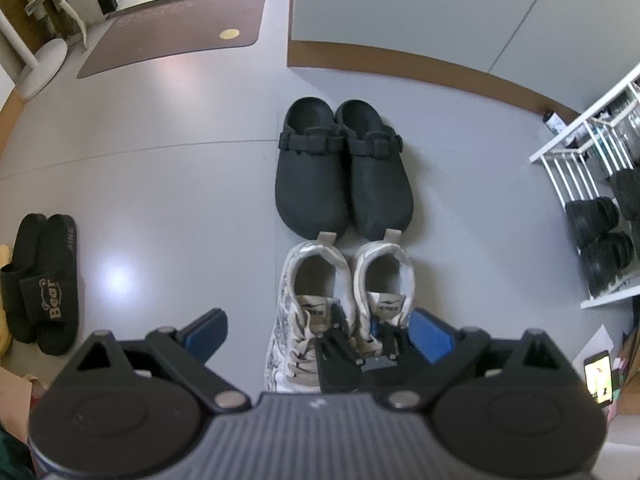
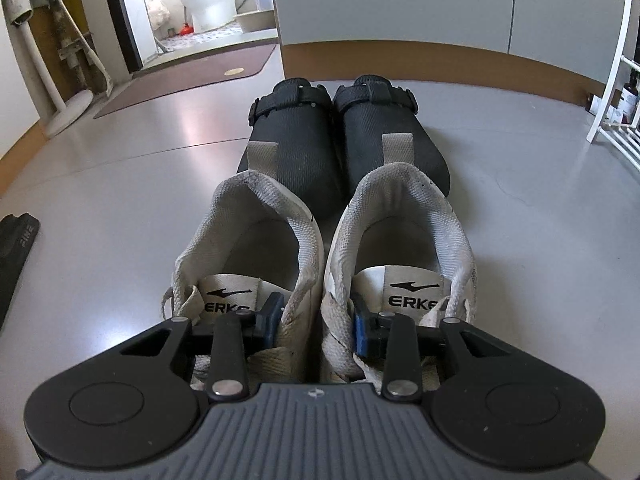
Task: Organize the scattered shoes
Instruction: 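Close the right tool on both white-grey sneaker heel collars, then lift the white-grey sneakers with the right tool and carry them to the rack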
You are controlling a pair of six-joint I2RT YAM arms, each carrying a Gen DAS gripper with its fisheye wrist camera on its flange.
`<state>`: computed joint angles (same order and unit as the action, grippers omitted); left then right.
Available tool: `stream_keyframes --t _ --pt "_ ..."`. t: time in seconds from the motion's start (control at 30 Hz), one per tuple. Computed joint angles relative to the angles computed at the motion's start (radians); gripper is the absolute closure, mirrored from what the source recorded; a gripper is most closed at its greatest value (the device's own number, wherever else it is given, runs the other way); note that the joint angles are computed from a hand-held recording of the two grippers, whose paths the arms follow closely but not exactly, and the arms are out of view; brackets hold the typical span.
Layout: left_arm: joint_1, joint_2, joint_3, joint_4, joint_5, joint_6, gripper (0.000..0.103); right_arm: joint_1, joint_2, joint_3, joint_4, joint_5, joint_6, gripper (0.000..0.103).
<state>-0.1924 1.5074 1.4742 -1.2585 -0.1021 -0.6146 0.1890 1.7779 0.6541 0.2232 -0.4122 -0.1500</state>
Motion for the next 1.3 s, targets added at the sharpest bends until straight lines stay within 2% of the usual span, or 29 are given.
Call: stream_keyframes --t 0.07,0.13,0.43,0.67,0.97,1.03,1.3 --pt "-0.003 0.001 0.003 0.004 0.003 -0.003 0.004 -0.004 0.001 -0.009 0.018 -0.009 -0.009 0.079" --pt "-0.009 0.004 0.009 0.007 0.004 -0.003 0.004 -0.019 0.002 -0.012 0.028 -0.026 -0.002 0.082" --pt "-0.029 0.01 0.01 0.018 0.006 -0.007 0.004 -0.05 -0.062 -0.065 0.057 -0.056 -0.017 0.082" --pt "-0.032 -0.016 -0.001 0.017 0.015 -0.014 0.004 -0.096 -0.169 -0.061 0.019 -0.069 -0.009 0.083" --pt "-0.07 -0.039 0.034 0.017 0.027 -0.05 0.004 -0.202 -0.299 0.0 -0.132 -0.145 -0.087 0.083" --pt "-0.079 -0.042 0.055 0.018 0.043 -0.051 0.004 -0.239 -0.332 0.043 -0.206 -0.151 -0.092 0.083" --pt "-0.12 -0.047 0.14 0.018 0.058 -0.066 0.004 -0.365 -0.391 0.183 -0.377 -0.222 -0.176 0.083"
